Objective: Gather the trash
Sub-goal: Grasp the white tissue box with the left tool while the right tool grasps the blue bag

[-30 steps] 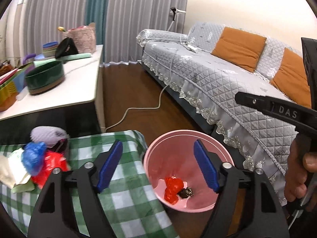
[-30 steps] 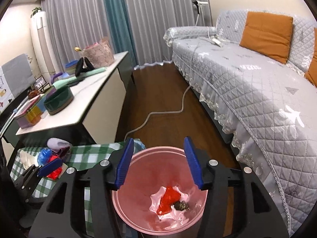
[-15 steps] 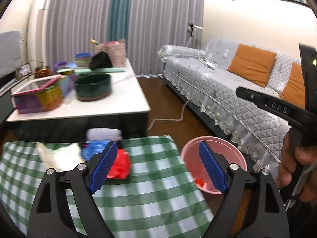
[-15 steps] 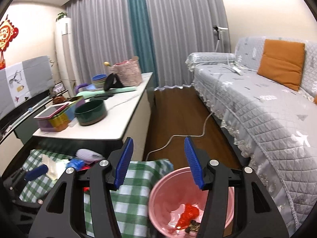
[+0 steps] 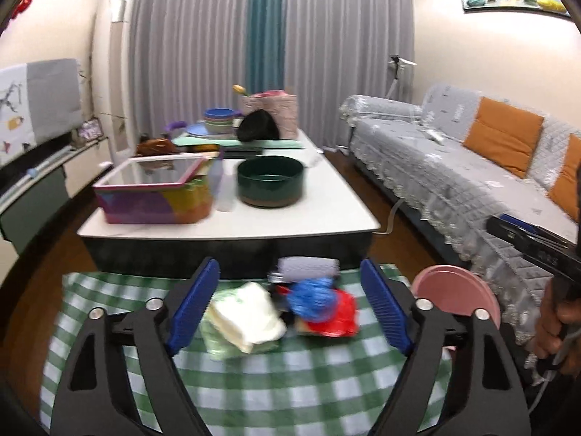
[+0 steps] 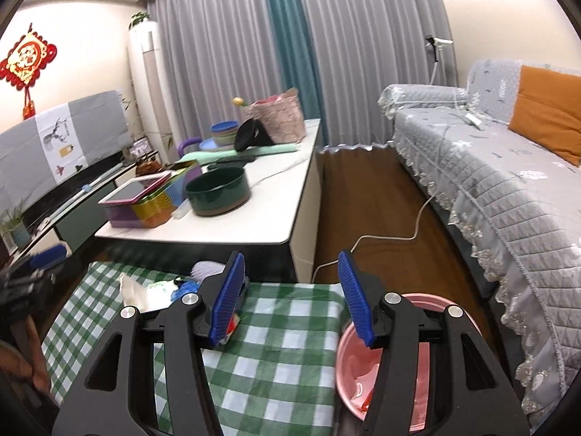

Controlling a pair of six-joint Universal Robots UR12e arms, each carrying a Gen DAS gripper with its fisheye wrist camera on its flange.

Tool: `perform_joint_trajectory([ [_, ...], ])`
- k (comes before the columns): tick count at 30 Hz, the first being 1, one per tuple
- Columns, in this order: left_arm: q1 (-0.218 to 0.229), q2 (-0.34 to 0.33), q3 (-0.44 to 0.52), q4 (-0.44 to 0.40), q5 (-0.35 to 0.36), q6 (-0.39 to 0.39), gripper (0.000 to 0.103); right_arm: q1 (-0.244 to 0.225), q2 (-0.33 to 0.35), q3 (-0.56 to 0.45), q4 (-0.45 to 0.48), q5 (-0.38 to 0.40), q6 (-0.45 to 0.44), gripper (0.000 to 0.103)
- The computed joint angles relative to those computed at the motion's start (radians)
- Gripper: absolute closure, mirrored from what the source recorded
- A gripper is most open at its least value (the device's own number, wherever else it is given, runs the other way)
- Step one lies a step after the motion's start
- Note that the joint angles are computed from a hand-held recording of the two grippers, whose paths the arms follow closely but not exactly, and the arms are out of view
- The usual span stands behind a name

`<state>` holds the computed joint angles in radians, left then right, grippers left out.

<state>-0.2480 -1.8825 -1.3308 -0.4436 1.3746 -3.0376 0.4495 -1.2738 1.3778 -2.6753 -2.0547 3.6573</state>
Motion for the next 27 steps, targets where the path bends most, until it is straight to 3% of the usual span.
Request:
perform_joint_trajectory([
  [3,0.013,-0.003,-0.022,0.036,0.024,-0.015,0.037,0.003,0.018,-0.018,0.013,0.017,-0.014,0.049],
  [5,0.020,-0.002,-0.052,0.062,0.038,-0.035,0.037,0.005,0.031,-0.033,0.022,0.026,-0.021,0.049],
  [7,0.024,-0.005,-0.065,0.032,0.052,-0.064,0.044,0.004,0.041,-0.041,0.028,0.038,-0.026,0.049],
  [10,0.034,-0.019,-0.058,-0.033,0.029,-0.131,0.046,0.003,0.063,-0.062,0.038,0.067,-0.033,0.049],
  [27,0.033,-0.074,-0.010,-0.083,0.040,-0.098,0.048,-0.004,0.192,-0.201,0.093,0.240,-0.119,0.049],
])
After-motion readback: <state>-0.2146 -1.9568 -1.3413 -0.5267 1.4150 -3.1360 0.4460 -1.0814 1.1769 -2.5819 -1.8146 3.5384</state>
